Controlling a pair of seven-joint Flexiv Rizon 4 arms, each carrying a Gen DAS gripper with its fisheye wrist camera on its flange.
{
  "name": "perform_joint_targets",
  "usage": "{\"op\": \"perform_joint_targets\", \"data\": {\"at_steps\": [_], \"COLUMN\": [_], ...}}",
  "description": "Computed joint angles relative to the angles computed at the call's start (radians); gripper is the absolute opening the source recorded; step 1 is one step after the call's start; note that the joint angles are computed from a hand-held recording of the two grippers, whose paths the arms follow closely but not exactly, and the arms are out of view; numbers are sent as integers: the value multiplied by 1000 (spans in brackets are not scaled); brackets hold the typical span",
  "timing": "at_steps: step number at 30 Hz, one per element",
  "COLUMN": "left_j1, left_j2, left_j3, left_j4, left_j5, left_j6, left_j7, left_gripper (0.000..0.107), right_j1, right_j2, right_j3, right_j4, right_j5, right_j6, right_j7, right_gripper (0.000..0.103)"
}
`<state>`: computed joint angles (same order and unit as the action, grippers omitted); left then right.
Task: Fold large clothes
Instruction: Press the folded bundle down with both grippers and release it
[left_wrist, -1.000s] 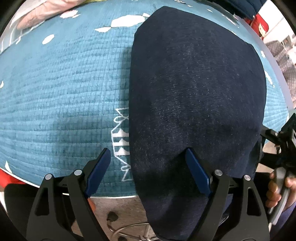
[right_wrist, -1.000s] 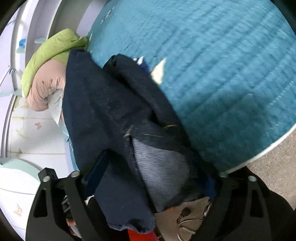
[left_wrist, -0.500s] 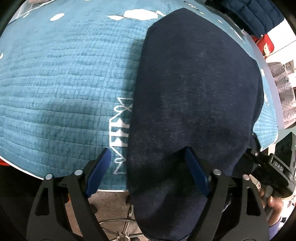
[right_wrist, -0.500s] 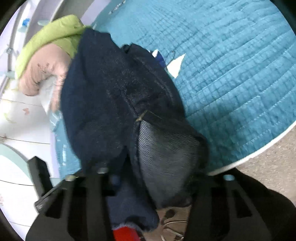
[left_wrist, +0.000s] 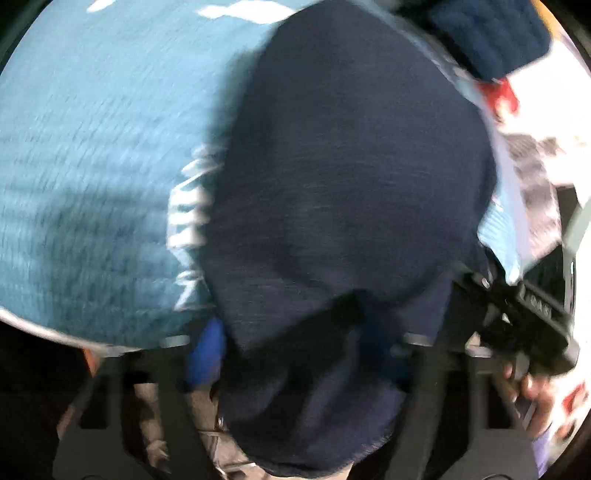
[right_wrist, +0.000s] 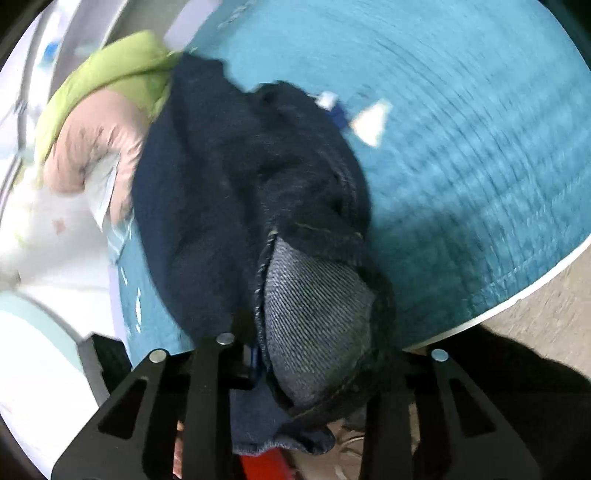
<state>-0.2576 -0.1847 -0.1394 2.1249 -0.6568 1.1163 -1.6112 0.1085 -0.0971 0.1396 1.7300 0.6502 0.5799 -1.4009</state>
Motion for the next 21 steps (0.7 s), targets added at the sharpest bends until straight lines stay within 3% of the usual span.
{"op": "perform_joint_targets", "data": {"at_steps": [2,6,9,17,21], "left_j1": [-3,5,2,-47,-19], "left_j2": [17,72,112,246,339], "left_j3": [15,19,30,74,139], "left_j4": [-19,3,23,128,192], "left_j5": [81,44,-1,-310,-284], "left_j6": [-27,-17,10,110,141], "left_j7": [-6,72,104,192,168], "left_gripper": [48,36,34,33,33], "right_j1": [23,79,110,195,274], "right_j2": [8,21,7,-45,-151], "right_j3": [14,35,43,88,129], "right_j4": [-28,-82,-146,-331,-484], "right_j5": [-46,-136,-141,-141,-164], "right_j6": [-5,3,13,18,9], "right_j7": [-29,-36,-37,-106,-125], "right_gripper": [26,26,26,26,26]}}
